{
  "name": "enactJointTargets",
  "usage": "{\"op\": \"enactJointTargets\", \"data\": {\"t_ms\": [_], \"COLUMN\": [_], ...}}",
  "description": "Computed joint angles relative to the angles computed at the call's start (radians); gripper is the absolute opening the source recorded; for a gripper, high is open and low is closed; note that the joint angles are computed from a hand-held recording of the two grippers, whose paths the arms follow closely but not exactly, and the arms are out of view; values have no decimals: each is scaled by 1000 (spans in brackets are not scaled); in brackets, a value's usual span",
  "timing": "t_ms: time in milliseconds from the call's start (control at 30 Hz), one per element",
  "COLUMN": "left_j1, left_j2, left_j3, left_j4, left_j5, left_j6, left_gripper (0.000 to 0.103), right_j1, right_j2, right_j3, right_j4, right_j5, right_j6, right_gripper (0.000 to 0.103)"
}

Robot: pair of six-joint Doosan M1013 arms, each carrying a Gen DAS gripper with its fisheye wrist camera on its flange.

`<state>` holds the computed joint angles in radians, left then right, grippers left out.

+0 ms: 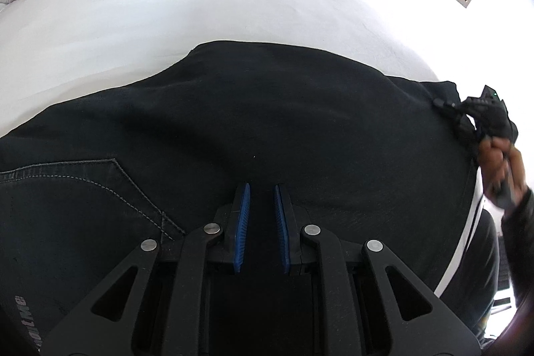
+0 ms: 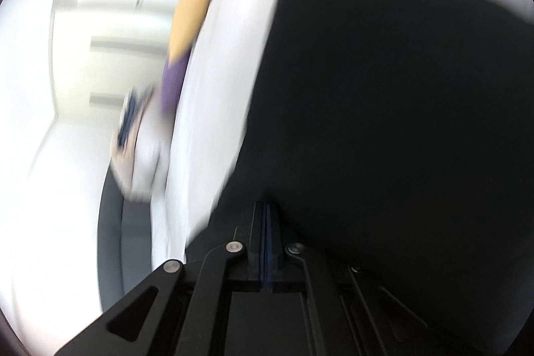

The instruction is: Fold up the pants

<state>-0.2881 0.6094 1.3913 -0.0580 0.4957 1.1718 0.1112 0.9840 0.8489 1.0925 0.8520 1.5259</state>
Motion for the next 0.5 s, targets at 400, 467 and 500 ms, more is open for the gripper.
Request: {"op": "enactJointTargets", "data": {"t_ms": [400, 467, 500], "left_j1": [-9, -26, -30], "left_j2": [-36, -9, 11], "left_j3": [41, -19, -53], "left_j4": [-97, -64, -63], "left_j5": [-106, -63, -24], "left_j6": [43, 96, 134], "left_gripper": [15, 15, 15], "right_j1": [42, 91, 112], "right_j2": [-170, -146, -126], "right_j3": [211, 191, 170], "right_j4": [12, 32, 21], "right_j5": [-55, 56, 111], "right_j6": [-211, -241, -236], "right_gripper": [5, 5, 5]}}
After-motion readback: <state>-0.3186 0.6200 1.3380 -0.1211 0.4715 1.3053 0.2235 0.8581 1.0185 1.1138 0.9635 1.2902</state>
